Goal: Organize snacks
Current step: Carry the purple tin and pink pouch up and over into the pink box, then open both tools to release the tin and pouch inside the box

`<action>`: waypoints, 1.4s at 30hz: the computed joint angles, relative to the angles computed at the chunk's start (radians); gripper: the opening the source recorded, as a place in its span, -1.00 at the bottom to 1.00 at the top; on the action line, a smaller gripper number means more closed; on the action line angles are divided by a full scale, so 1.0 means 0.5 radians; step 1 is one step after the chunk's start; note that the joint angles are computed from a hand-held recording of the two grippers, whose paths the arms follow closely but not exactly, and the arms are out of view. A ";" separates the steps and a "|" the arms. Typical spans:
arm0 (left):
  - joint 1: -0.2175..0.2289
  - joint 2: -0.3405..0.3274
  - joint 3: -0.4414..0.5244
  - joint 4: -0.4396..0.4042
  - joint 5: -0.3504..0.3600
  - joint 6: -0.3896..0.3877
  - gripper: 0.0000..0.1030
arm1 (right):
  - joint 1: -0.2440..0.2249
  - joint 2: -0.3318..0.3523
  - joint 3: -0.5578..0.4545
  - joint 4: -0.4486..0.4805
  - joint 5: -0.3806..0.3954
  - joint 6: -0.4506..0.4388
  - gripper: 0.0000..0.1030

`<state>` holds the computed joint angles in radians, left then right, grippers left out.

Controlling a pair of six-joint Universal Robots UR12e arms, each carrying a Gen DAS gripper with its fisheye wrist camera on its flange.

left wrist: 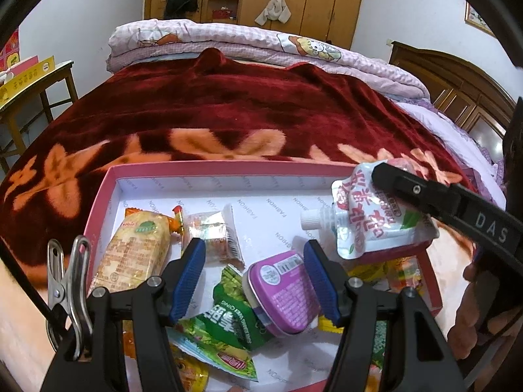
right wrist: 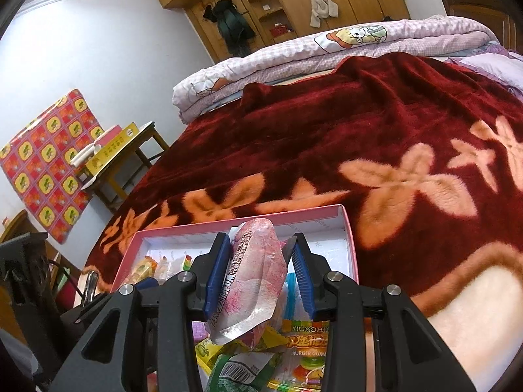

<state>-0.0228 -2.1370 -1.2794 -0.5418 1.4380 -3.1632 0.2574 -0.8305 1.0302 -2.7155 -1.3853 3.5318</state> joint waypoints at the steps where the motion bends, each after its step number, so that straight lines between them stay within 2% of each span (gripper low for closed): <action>1: -0.001 -0.001 0.001 -0.001 0.004 0.000 0.28 | 0.000 0.004 -0.003 0.000 -0.002 0.000 -0.23; 13: 0.004 -0.017 0.019 -0.022 0.014 -0.041 0.30 | 0.013 0.031 -0.052 0.035 -0.086 -0.027 -0.20; 16: 0.005 -0.017 0.019 -0.022 0.014 -0.039 0.30 | 0.038 0.032 -0.062 0.070 -0.252 -0.073 -0.11; 18: 0.004 -0.017 0.019 -0.023 0.012 -0.038 0.30 | 0.045 0.031 -0.062 0.089 -0.299 -0.120 -0.06; 20: 0.005 -0.017 0.019 -0.022 0.012 -0.037 0.30 | 0.039 0.022 -0.041 0.078 -0.256 -0.122 0.18; 22: 0.006 -0.015 0.018 -0.023 0.013 -0.043 0.30 | 0.035 0.010 -0.017 0.040 -0.227 -0.127 0.27; 32: 0.036 0.064 -0.066 0.022 -0.026 -0.150 0.30 | 0.047 -0.088 0.120 -0.114 -0.199 -0.160 0.29; 42: 0.029 0.202 -0.232 0.127 0.036 -0.122 0.30 | 0.078 -0.208 0.280 -0.125 -0.174 -0.200 0.29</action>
